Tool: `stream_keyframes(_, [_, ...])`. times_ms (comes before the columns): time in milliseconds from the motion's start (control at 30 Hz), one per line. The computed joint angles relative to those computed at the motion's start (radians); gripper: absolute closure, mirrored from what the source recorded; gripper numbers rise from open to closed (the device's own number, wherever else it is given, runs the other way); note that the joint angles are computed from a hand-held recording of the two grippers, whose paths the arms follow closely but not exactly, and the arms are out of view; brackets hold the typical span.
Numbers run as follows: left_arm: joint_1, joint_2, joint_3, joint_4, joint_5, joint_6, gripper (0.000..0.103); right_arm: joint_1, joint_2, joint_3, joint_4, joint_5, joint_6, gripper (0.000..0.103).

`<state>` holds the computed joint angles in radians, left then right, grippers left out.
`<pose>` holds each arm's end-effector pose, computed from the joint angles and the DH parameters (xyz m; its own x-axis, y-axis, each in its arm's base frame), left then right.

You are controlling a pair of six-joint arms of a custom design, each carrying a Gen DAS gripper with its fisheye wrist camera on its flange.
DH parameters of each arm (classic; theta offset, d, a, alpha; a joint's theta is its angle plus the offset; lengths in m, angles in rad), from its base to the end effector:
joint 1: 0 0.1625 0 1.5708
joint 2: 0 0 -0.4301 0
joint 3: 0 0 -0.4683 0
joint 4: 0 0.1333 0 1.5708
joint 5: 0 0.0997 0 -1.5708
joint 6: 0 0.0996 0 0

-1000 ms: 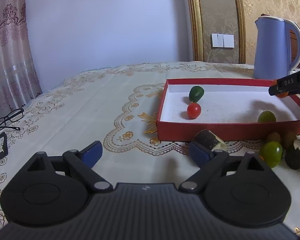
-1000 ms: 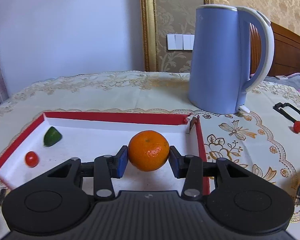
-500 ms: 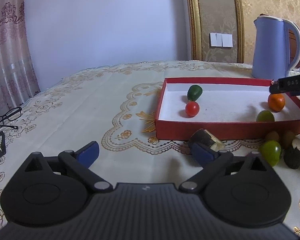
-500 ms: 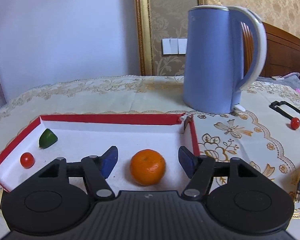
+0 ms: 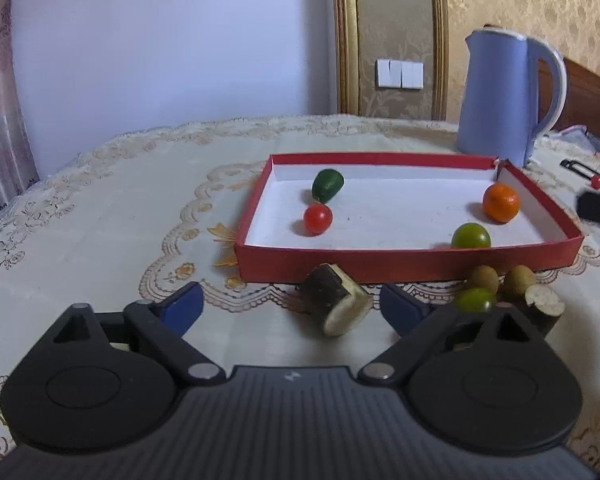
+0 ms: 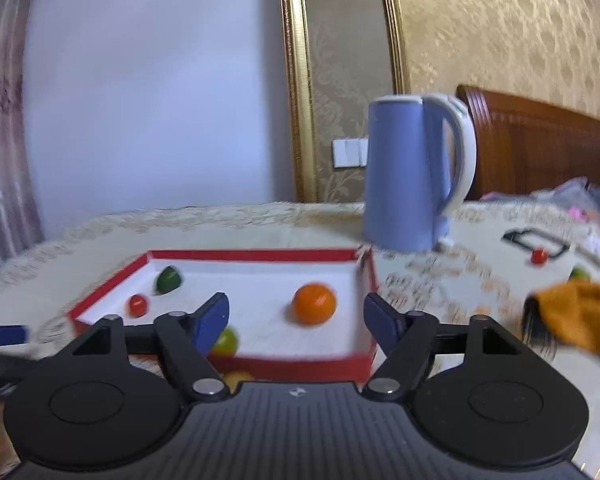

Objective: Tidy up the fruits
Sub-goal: 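Grasp an eggplant piece with the left gripper while the right grasps another eggplant piece, then carry the eggplant piece into the tray and open the left gripper while the right holds its piece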

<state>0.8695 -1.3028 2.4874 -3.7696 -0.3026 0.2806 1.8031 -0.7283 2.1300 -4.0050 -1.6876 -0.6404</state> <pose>-0.0631 -0.4286 0.2124 -0.6269 -0.2985 -0.7197 0.5354 0.5061 -0.6762 0.2418 -0.4934 0.0220 -0.7229 -0.4034 0.5609 -0.6859 0.3216 -0.6528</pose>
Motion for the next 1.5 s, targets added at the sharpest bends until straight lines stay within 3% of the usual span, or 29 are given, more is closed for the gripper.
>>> stream_keyframes(67, [0.006, 0.005, -0.011, 0.041, 0.006, -0.032, 0.012, -0.013, -0.021, 0.026, 0.029, 0.016, 0.013, 0.028])
stream_keyframes(200, [0.019, 0.011, -0.026, 0.097, 0.013, -0.095, 0.015, -0.017, -0.020, 0.054, -0.001, -0.018, -0.007, 0.028])
stream_keyframes(300, [0.039, -0.034, -0.022, 0.231, -0.024, -0.213, 0.021, -0.030, -0.033, 0.083, -0.008, -0.001, -0.007, 0.028])
stream_keyframes(433, [0.036, -0.021, -0.028, 0.230, -0.026, -0.212, 0.033, -0.033, -0.037, 0.098, -0.025, 0.000, -0.015, 0.028])
stream_keyframes(567, [0.040, -0.054, -0.022, 0.335, -0.059, -0.282, 0.056, -0.026, -0.032, 0.104, -0.019, -0.004, -0.055, 0.028])
stream_keyframes(600, [0.044, -0.064, -0.024, 0.377, -0.073, -0.313, 0.058, -0.022, -0.027, 0.103, -0.018, -0.011, -0.070, 0.028])
stream_keyframes(700, [0.045, -0.060, -0.025, 0.368, -0.077, -0.321, 0.059, -0.007, -0.012, 0.093, -0.011, -0.050, -0.099, 0.028])
stream_keyframes(867, [0.046, -0.109, 0.003, 0.352, -0.117, -0.328, 0.060, -0.003, -0.011, 0.098, 0.045, -0.037, -0.122, 0.028])
stream_keyframes(1033, [0.023, -0.118, 0.024, 0.277, -0.074, -0.263, 0.060, 0.020, 0.011, 0.075, 0.084, -0.074, -0.160, 0.028])
stream_keyframes(1133, [0.020, -0.142, 0.035, 0.289, -0.072, -0.270, 0.060, 0.019, -0.007, 0.062, 0.189, -0.063, -0.138, 0.028])
stream_keyframes(1367, [0.017, -0.133, 0.040, 0.240, -0.056, -0.225, 0.060, 0.039, 0.018, 0.007, 0.253, -0.124, -0.123, 0.058])
stream_keyframes(1500, [0.016, -0.128, 0.040, 0.227, -0.052, -0.207, 0.060, 0.029, 0.011, 0.003, 0.285, -0.102, -0.109, 0.070])
